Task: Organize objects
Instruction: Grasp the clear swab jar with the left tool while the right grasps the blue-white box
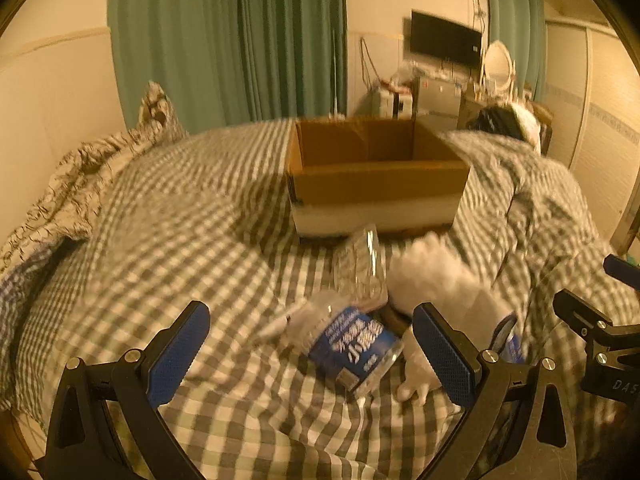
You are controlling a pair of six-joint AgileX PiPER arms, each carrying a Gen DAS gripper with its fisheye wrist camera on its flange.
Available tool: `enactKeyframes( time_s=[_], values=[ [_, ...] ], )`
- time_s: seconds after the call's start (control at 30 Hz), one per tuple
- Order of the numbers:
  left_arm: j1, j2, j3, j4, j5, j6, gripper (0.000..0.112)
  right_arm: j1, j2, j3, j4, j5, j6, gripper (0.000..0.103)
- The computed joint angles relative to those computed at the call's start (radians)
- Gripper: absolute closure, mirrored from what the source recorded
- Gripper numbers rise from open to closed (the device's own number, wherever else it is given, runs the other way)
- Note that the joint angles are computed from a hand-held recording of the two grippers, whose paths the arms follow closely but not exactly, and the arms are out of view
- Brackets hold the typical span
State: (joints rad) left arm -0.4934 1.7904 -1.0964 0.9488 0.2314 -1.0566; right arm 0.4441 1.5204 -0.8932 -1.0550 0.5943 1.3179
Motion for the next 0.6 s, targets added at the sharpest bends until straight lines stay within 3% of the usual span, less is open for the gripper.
enactKeyframes(
  time_s=[0.13,0.43,0.6],
  values=[
    [-0.003,0.069,-0.042,-0.209,0.018,0.209,0.009,-0.065,0.066,-0.014,0.158,-0.059,-0.179,0.0],
    [-0.021,0.185,-0.112,-0.264,0.056,0.306,0.009,-0.083,0.212,-0.082,0.317,-0.049,-0.356,0.001],
    [-0.006,0.231,-0.166,-0.438,0.078,0.509,0.009,-0.1,0.242,-0.101,0.393,-0.059,-0.446,0.011]
  ],
)
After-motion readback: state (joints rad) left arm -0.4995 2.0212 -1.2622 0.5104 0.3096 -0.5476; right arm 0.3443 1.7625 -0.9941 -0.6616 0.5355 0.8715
